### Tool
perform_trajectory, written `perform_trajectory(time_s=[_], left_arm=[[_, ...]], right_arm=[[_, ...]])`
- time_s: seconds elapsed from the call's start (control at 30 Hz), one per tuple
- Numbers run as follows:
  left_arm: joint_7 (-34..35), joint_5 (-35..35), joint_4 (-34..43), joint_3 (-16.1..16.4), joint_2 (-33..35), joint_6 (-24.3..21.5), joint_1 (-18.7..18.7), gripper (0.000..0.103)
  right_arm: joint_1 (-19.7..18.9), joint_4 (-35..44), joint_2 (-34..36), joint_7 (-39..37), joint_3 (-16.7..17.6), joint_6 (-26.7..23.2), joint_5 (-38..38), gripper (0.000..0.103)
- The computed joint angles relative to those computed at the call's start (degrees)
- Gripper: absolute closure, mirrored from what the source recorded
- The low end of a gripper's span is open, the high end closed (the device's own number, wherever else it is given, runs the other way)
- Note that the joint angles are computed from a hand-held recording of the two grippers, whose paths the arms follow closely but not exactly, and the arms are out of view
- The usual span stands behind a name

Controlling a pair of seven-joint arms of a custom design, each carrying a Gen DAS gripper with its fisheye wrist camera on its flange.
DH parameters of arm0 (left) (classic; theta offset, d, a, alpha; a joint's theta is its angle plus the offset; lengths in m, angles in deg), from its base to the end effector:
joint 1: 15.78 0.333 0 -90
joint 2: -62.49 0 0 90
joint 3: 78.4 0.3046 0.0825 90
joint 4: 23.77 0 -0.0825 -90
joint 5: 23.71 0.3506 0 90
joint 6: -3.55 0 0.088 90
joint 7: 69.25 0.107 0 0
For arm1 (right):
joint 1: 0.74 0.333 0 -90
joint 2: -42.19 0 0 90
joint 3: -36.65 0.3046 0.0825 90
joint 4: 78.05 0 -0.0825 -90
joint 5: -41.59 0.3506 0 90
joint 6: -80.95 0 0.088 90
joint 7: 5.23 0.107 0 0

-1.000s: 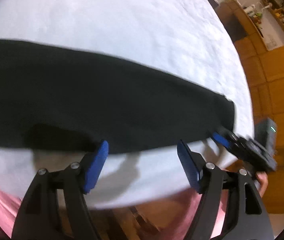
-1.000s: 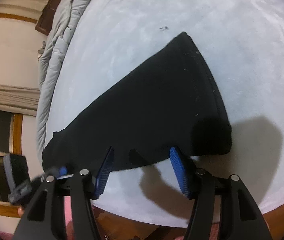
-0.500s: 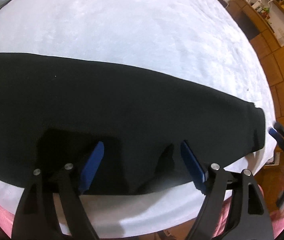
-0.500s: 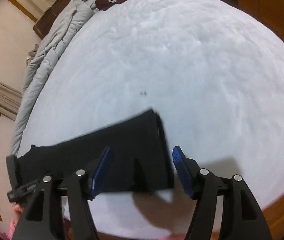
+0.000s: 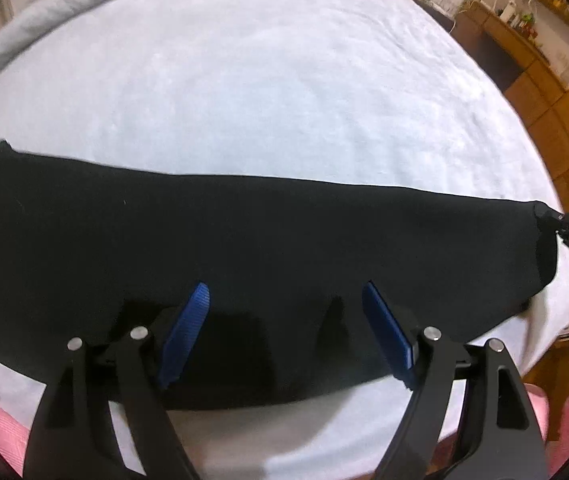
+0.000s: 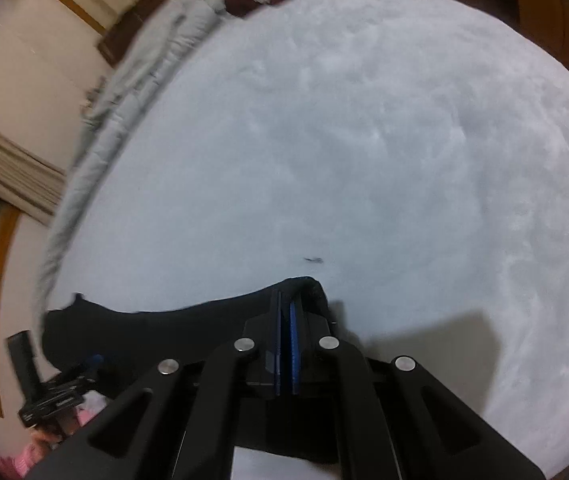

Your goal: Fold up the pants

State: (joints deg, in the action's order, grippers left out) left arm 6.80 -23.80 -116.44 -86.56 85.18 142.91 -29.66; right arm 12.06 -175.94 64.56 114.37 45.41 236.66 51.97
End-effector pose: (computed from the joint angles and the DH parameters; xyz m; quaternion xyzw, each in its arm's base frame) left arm 0.6253 -0.2386 0.4469 -0.6493 0.7305 -0.1988 0.0718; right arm 0.6301 0.2269 0.4434 -0.5586 0.7670 -0.0194 0.3150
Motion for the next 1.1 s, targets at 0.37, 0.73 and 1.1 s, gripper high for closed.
perform_trajectory(time_s=[0.37, 0.73, 1.1], left_arm=[[-1.0, 0.7, 0.6, -0.2, 0.4, -2.7, -0.6, 0.022], [-4.8, 1.2, 0.6, 0.0, 1.2, -1.2, -2.2, 0.02], [-4.5, -0.6, 0.8, 0.1, 2.2, -0.5, -0.5, 0.018]], right_arm=[[2.0, -11.3, -9.1, 5.7, 0.2, 1.4, 1.1, 0.062], [0.2, -14.4, -4.6, -8.0, 9.4, 8.7, 35.6, 0.046], [-1.0, -11.1, -1.1, -15.4, 11.0, 17.0, 47.2, 0.088]])
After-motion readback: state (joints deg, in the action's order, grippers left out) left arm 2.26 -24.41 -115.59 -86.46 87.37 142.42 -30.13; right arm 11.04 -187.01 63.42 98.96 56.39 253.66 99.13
